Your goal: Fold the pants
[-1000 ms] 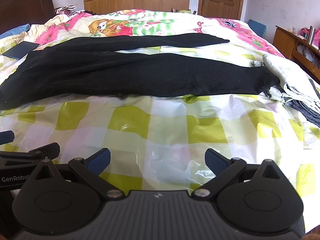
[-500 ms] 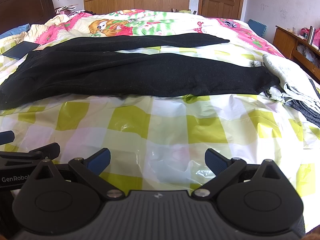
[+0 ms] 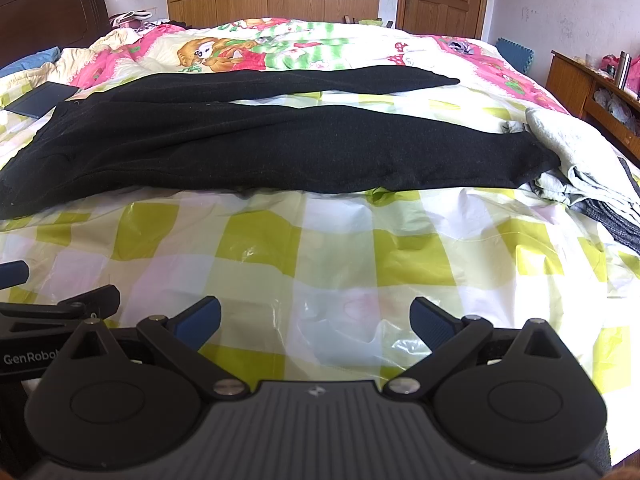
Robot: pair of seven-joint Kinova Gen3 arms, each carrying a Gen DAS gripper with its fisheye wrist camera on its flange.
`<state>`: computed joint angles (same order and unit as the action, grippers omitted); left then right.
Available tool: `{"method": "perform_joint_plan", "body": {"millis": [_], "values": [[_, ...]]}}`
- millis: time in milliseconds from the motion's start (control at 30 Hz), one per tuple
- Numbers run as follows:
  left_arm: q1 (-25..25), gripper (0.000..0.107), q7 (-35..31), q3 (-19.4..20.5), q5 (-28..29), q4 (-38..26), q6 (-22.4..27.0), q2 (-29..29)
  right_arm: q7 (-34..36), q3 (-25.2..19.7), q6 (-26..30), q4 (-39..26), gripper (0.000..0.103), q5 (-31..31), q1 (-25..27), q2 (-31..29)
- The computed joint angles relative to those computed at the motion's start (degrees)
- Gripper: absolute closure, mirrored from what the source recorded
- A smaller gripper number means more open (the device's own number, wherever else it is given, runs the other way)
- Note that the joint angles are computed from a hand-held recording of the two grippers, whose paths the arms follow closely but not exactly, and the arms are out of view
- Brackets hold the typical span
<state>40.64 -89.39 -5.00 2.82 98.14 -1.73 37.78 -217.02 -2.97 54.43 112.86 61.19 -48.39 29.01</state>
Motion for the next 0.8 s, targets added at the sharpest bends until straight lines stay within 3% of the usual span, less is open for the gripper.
{"method": "perform_joint_plan", "body": {"millis": [800], "values": [[0.7, 0.004, 0.1, -1.2, 0.8, 0.2, -0.7, 0.1, 1.3, 0.1, -0.4, -0.8, 0.003, 0.4, 0.2, 0.6]]}}
